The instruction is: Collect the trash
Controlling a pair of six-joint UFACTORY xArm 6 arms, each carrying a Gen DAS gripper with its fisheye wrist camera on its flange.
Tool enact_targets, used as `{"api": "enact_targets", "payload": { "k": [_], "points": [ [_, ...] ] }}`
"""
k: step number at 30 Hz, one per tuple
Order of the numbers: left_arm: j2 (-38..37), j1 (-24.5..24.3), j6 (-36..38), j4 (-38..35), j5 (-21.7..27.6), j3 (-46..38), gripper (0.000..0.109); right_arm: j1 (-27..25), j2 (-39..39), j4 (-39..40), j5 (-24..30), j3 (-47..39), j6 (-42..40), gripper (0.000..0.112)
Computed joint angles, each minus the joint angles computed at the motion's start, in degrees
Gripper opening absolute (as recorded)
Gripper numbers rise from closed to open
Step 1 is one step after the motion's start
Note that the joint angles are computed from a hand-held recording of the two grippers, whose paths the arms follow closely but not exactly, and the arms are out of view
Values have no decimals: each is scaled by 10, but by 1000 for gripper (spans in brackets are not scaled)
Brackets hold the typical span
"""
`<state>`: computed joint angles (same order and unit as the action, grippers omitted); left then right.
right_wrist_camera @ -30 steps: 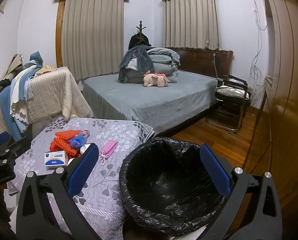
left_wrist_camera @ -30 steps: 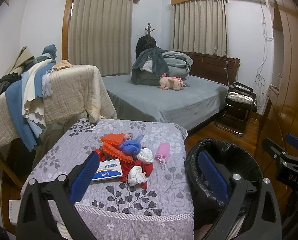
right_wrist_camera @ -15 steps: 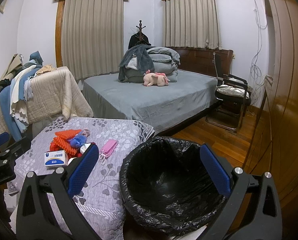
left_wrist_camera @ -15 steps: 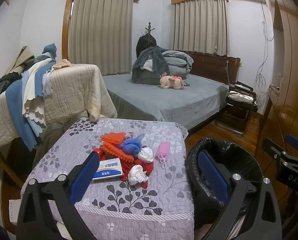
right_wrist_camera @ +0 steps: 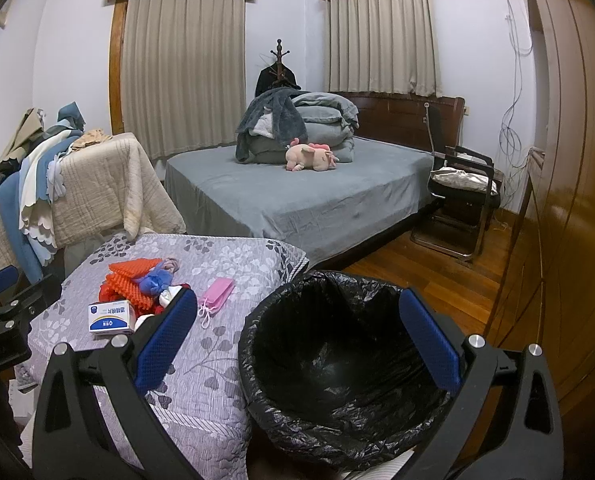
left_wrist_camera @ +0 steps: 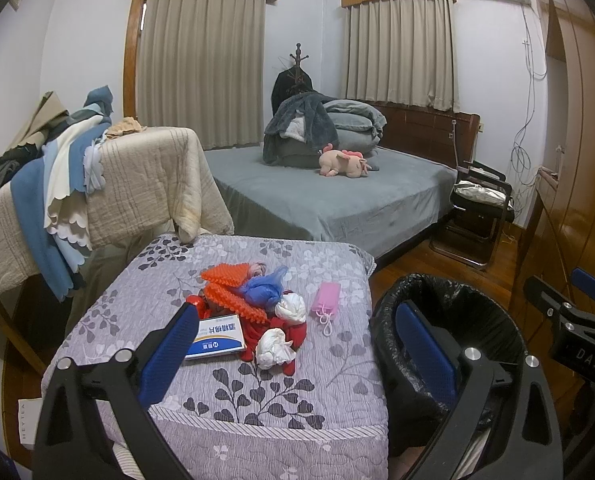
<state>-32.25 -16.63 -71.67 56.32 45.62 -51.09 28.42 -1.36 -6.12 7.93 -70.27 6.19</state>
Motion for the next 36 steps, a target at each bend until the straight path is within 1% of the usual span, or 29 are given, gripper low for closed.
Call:
{"api": "enact_targets", "payload": {
  "k": [10,11,18,22,23,25,26,28,30,31,34,36],
  "points": [
    [-14,-9,-4,1,9,10,97,1,0,1,1,0,0,98],
    [1,-1,1,-1,2,-1,97,0,0,0,1,0,1,98],
    [1,0,2,-3,2,-1,97,1,3,-4,0,-1,5,98],
    [-13,5,9,-8,0,10,97,2,3,4,4,-3,-1,98],
    [-14,5,9,-9,0,11,97,2,-4,5,-8,14,-2,98],
    [-20,4,6,-8,1,18,97,3,-4,9,-9,16,-7,98],
    [-24,3,6,-9,2,22,97,5,5,6,-3,1,-4,98],
    [-34,5,9,-12,3,31,97,10,7,4,-3,0,-1,98],
    [-38,8,8,-12,1,36,97,16,16,-10,-6,-5,13,98],
    [-25,17,7,-11,-8,32,97,18,29,-9,-10,-13,12,98],
    [-24,32,4,-9,-14,38,97,25,40,14,-4,-26,-11,98],
    [-29,45,0,-4,-12,48,97,34,51,26,-13,-30,-24,98]
  ]
}}
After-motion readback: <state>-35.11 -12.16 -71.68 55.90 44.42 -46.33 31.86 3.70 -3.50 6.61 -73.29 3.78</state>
